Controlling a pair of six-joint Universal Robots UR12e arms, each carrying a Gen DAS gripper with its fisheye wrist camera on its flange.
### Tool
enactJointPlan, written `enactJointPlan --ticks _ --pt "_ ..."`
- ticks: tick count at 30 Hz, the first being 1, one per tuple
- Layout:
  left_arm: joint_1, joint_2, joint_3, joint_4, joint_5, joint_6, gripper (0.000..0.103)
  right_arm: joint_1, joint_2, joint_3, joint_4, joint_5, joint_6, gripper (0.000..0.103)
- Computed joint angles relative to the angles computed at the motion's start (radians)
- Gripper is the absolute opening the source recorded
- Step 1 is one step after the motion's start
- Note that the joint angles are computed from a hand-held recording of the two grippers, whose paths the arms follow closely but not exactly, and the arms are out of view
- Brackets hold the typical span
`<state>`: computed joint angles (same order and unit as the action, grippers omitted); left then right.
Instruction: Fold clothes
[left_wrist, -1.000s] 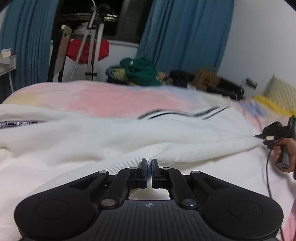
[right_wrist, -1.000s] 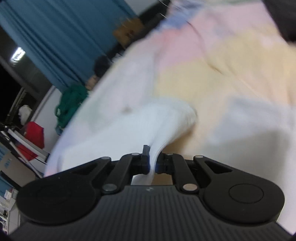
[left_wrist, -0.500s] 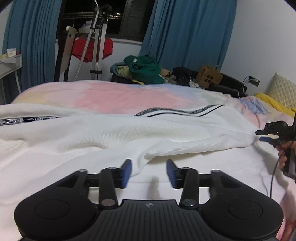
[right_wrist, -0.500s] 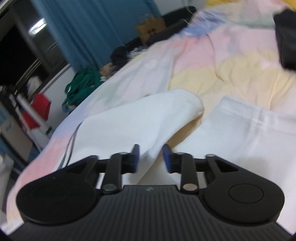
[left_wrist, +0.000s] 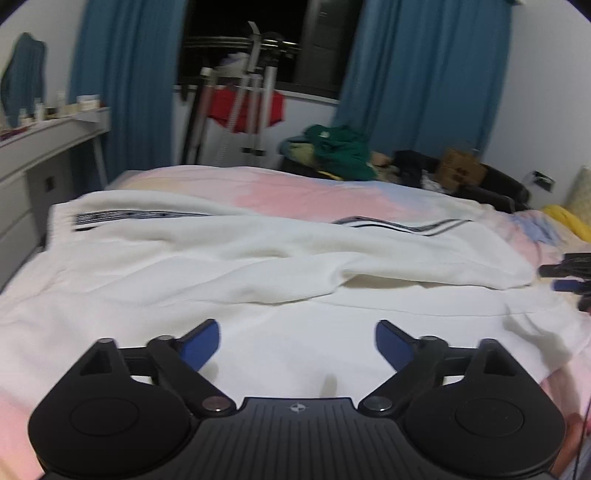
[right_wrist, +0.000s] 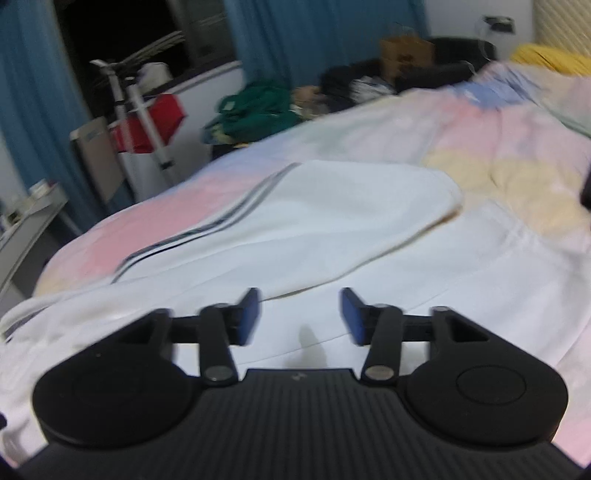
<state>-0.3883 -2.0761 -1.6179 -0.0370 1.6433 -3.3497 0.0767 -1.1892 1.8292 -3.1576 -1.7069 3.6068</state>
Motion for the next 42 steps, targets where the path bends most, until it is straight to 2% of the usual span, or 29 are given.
enactJointPlan --ticks 1,3,7,10,12,17,20,24,26,27,30,32,35,39,42 --pt "0.001 0.009 -0.011 0.000 0.014 -0.013 0.103 0.003 -0.006 0.007 -0.020 0.000 -0.015 0.088" --pt "0.003 0.029 -0.032 -0.011 0.037 -0.045 0.103 0.006 -0.017 0.020 -0.042 0.000 -0.034 0.086" --pt "0.010 0.061 -0.054 -0.077 0.083 -0.135 0.103 -0.009 -0.034 0.048 -0.070 0.024 -0.005 0.086" --pt "0.028 0.089 -0.080 -0.095 0.093 -0.229 0.103 -0.026 -0.039 0.063 -0.090 0.046 0.044 0.086" --pt "0.043 0.110 -0.095 -0.119 0.090 -0.300 0.103 -0.031 -0.039 0.066 -0.083 0.033 0.063 0.086" --pt "0.082 0.154 -0.104 -0.257 0.100 -0.470 0.103 -0.039 -0.038 0.071 -0.071 0.015 0.083 0.086" --pt "0.116 0.172 -0.120 -0.308 0.062 -0.607 0.103 -0.033 -0.030 0.064 -0.058 -0.013 0.084 0.086" --pt "0.173 0.160 -0.118 -0.375 -0.054 -0.725 0.102 -0.036 -0.022 0.056 -0.047 0.011 0.097 0.086" --pt "0.203 0.147 -0.128 -0.339 -0.146 -0.777 0.098 -0.037 -0.021 0.059 -0.065 0.020 0.099 0.086" --pt "0.217 0.141 -0.142 -0.285 -0.194 -0.807 0.098 -0.037 -0.021 0.061 -0.076 0.018 0.101 0.086" --pt "0.240 0.127 -0.177 -0.115 -0.269 -0.872 0.098 -0.037 -0.020 0.063 -0.089 -0.004 0.134 0.086" --pt "0.248 0.118 -0.192 -0.012 -0.296 -0.886 0.098 -0.037 -0.019 0.065 -0.087 -0.026 0.170 0.086" --pt "0.252 0.112 -0.210 0.099 -0.323 -0.853 0.098 -0.044 -0.019 0.072 -0.081 -0.047 0.252 0.086" --pt "0.252 0.107 -0.223 0.185 -0.347 -0.842 0.098 -0.057 -0.022 0.091 -0.100 -0.066 0.376 0.086" --pt "0.251 0.101 -0.228 0.235 -0.357 -0.847 0.098 -0.060 -0.023 0.098 -0.107 -0.099 0.437 0.086"
